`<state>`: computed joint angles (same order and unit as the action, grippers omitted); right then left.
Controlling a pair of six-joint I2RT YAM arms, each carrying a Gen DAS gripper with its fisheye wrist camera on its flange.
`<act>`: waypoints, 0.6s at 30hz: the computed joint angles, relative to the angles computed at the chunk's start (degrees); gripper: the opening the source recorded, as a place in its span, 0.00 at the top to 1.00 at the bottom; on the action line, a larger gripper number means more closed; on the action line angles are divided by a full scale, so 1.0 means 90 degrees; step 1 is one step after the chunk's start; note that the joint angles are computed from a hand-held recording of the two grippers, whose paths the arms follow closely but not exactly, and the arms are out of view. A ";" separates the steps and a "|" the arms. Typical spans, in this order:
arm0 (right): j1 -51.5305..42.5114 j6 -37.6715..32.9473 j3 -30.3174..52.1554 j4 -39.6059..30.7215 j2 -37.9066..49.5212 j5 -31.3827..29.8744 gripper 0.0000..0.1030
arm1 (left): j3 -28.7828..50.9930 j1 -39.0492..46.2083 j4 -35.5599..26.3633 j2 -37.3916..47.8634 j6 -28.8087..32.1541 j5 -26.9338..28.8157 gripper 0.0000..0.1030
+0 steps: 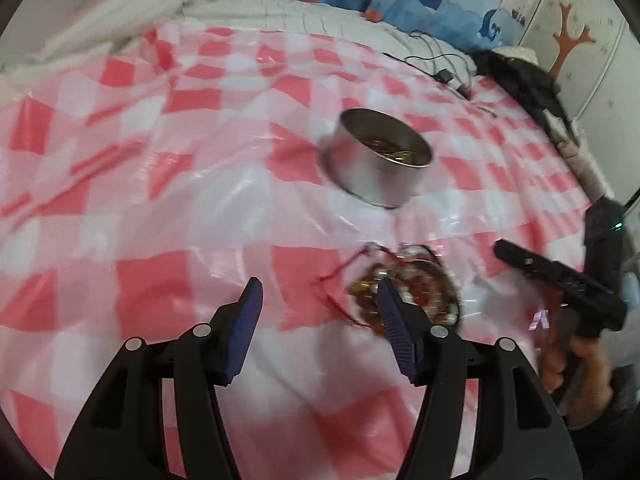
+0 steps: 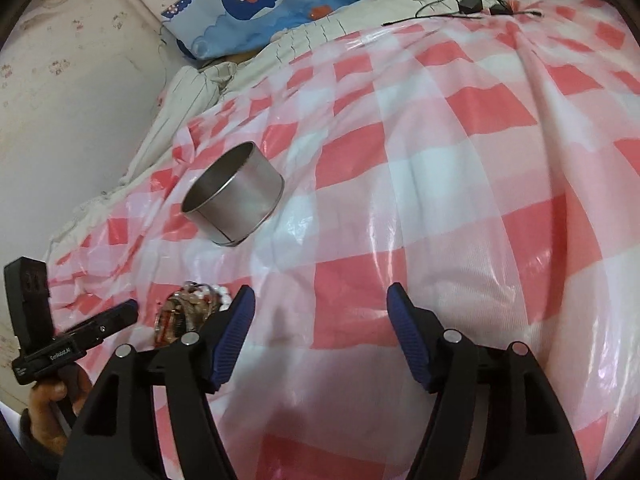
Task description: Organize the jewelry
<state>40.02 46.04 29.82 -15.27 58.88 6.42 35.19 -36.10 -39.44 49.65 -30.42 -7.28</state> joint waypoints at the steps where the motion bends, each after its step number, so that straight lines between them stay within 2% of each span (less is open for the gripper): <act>1: 0.0097 -0.0018 0.0031 -0.0005 0.0060 0.0120 0.31 | 0.0030 -0.0055 -0.0022 0.0046 0.0038 -0.0140 0.45; 4: 0.0314 -0.0048 0.0076 -0.0019 0.0165 0.0392 0.29 | 0.0199 -0.0656 -0.0142 0.0421 0.0101 -0.1030 0.45; 8: 0.0301 -0.0073 0.0069 0.0045 0.0206 0.0371 0.27 | 0.0447 -0.1414 -0.0155 0.1115 0.0431 -0.2120 0.45; 12: 0.0320 -0.0106 0.0103 0.0080 0.0277 0.0363 0.23 | 0.0604 -0.1594 -0.0104 0.1656 0.0769 -0.2286 0.48; 14: 0.0339 -0.0104 0.0133 0.0110 0.0333 0.0360 0.21 | 0.0643 -0.1384 -0.0211 0.1875 0.0776 -0.2141 0.65; 15: 0.0334 -0.0110 0.0137 0.0121 0.0346 0.0351 0.21 | 0.0584 -0.1111 -0.0176 0.1728 0.0839 -0.1758 0.70; 17: 0.0342 -0.0109 0.0148 0.0129 0.0370 0.0347 0.20 | 0.0534 -0.0841 -0.0261 0.1454 0.0814 -0.1466 0.94; 18: 0.0347 -0.0111 0.0157 0.0129 0.0384 0.0349 0.19 | 0.0465 -0.0622 -0.0268 0.1218 0.0849 -0.1170 0.97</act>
<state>43.14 45.04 31.23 -14.11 62.33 9.56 39.37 -41.70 -41.86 60.61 -22.78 -17.82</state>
